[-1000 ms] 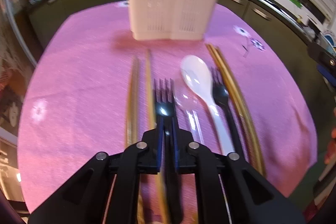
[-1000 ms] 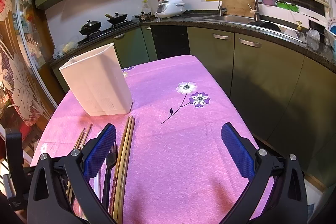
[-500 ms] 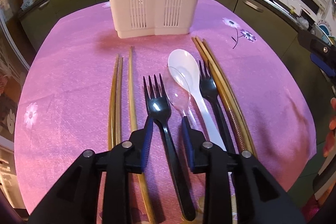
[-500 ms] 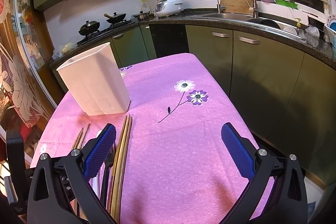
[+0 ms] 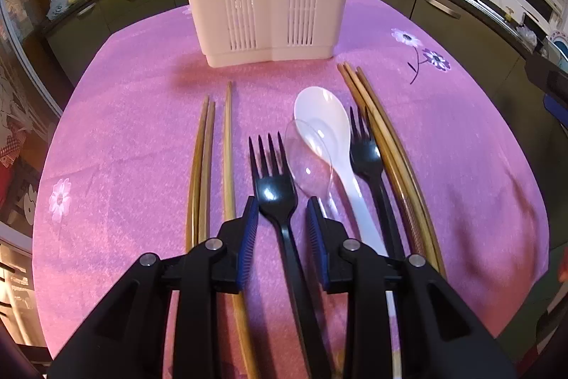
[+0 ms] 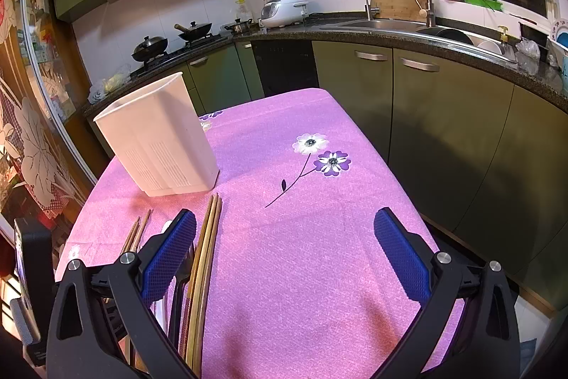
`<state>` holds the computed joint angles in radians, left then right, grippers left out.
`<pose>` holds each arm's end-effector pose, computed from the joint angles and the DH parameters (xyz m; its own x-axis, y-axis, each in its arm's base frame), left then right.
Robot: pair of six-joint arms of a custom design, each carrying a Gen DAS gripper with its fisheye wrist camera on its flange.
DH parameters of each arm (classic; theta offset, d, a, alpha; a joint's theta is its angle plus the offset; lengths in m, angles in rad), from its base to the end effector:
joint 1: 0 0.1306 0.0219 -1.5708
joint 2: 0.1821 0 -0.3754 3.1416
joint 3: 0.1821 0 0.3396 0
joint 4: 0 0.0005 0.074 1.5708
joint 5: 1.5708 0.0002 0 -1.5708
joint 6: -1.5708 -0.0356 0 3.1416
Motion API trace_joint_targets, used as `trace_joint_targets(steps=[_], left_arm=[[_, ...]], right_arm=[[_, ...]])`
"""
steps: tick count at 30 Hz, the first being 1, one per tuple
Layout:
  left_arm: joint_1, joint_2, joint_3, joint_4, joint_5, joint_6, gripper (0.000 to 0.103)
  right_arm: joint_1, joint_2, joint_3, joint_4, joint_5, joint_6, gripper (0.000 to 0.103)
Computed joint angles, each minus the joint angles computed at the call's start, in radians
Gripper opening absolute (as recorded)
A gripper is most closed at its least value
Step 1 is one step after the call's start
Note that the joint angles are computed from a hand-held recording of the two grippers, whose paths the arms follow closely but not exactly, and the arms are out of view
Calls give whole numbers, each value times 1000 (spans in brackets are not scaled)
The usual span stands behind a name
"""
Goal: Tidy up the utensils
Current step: 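Lift the black fork off the table with the left tool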
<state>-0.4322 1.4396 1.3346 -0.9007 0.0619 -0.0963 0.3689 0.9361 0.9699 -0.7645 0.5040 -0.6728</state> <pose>0.3959 -0.1856 0.3773 -0.7202 0.4379 -0.5380 0.5198 0.8543 -0.0005 0.2632 0.0828 0.4093 -0.4746 0.4016 -0.7833 0.4033 0.8901 0.2120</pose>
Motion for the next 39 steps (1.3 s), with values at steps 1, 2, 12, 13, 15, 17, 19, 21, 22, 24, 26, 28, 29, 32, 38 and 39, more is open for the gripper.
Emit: trace_joint_targets(steps=[1,2,12,13,15,17,19,21,22,24,26,28,29,32,38,39], left_arm=[[-1,3,-1,7,1,6,26],[-2,5,-1,13,1,7,24],[16,1,-6,40,57,0,19],[16,-6,-8,52,56,-7,19],[18,-22,-16,71,62,-11,19],[20,-39,-22,95,55,-17,19],[28,-54,-24,117,64,-18,19],[39,-71,-21,138,76,-18,19],[42,-78,-19,144,80,-19,19],[52,-84,5,151,99,-26,0],[60,-86,33,149,115,-28,0],[65,-77,72,151,115,-40,0],[67,-69,95,147,116,-47,0],[77,-36,159,94,139,-67,0],[70,7,175,28,99,-86,0],[69,6,153,38,94,-82,0]], right_arm=[[1,0,-1,0,1,-1,99],[1,0,-1,0,1,-1,99],[-2,1,-3,8,3,0,99],[0,0,-3,6,4,0,99],[1,3,-1,10,3,2,99],[6,6,4,8,5,2,99],[14,11,9,5,7,1,99],[21,17,17,3,9,2,99],[25,20,20,3,12,2,99],[32,22,25,2,18,4,99],[38,26,31,-1,23,3,99],[45,30,36,-2,27,2,99],[48,31,37,-4,29,2,99],[54,32,42,-8,35,3,99],[51,41,44,1,15,16,99],[48,42,43,3,11,16,99]])
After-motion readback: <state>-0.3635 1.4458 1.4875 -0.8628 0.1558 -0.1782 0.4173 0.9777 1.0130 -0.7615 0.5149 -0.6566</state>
